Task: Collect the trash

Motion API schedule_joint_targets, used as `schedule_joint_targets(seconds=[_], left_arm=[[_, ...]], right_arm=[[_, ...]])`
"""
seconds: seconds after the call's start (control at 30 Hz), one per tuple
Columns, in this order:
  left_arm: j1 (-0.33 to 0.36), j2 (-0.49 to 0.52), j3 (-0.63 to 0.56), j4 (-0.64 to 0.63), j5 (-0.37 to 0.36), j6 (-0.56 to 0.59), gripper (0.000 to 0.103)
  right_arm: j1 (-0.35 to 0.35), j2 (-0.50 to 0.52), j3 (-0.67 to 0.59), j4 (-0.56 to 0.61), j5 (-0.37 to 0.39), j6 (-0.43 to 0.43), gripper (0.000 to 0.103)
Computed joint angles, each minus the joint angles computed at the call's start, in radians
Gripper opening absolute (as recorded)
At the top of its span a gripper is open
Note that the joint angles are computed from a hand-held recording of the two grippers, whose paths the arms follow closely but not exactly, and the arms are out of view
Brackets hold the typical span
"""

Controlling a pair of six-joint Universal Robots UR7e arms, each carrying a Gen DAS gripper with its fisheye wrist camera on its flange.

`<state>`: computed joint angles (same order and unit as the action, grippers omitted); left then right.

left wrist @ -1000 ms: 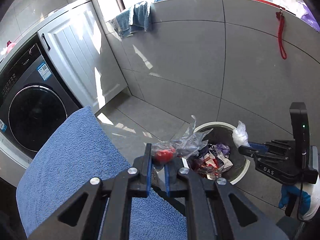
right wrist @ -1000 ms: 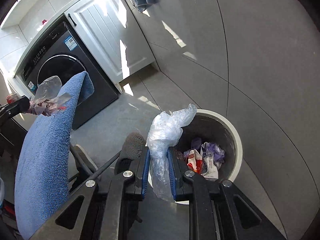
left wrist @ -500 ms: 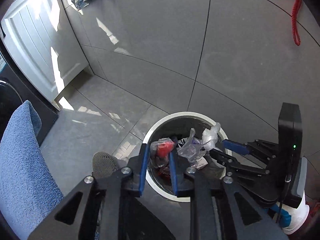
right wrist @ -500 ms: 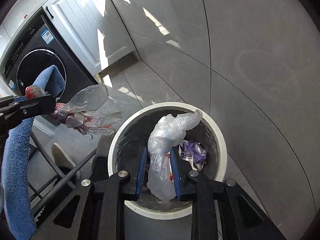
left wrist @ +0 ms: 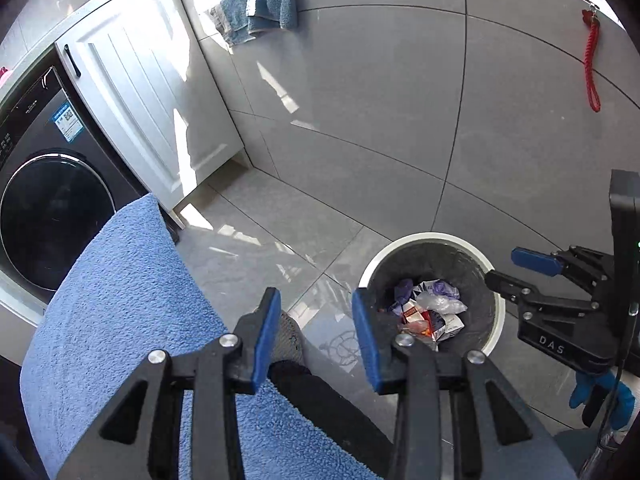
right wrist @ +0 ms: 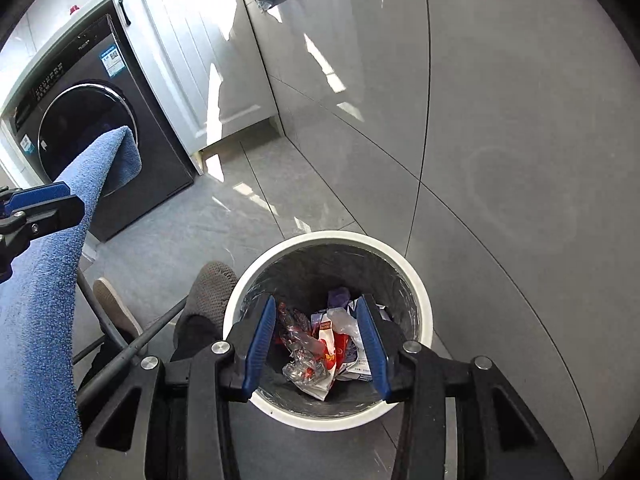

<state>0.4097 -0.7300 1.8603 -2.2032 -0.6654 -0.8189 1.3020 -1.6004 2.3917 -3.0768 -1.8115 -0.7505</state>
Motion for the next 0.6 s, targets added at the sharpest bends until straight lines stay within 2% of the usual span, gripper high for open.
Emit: schedule_joint_targets(seconds=[0.07, 0.17, 0.23, 0.33, 0.4, 0.47, 0.6], left_arm=[[-0.026, -0.061, 0.045, 0.079, 0.036, -0.081, 0.035], [-0.07, -0.153, 0.093, 0.276, 0.078, -0.242, 0.036], [-0.096, -0.224, 0.127, 0.41, 0.082, -0.368, 0.037], [-0.135, -0.324, 0.167, 0.593, 0.086, -0.546, 0.05], [-0.173, -0.386, 0.182, 0.748, 0.08, -0.682, 0.053], [-0.207, -0.444, 0.199, 0.869, 0.061, -0.795, 0.061], [-0.288, -0.539, 0.228, 1.085, 0.009, -1.007, 0.063]], right_arm=[[0.045, -0.014, 0.006, 0.003, 0.008, 0.002, 0.042], [0.115, -0.025, 0.017, 0.016, 0.023, 0.011, 0.043], [0.167, -0.021, 0.031, 0.012, 0.026, 0.016, 0.044], [0.24, -0.008, 0.048, 0.006, 0.025, 0.036, 0.046], [0.29, 0.004, 0.058, -0.005, 0.018, 0.054, 0.047], [0.335, 0.016, 0.069, -0.024, 0.012, 0.077, 0.048], [0.429, 0.043, 0.085, -0.057, -0.006, 0.122, 0.054]])
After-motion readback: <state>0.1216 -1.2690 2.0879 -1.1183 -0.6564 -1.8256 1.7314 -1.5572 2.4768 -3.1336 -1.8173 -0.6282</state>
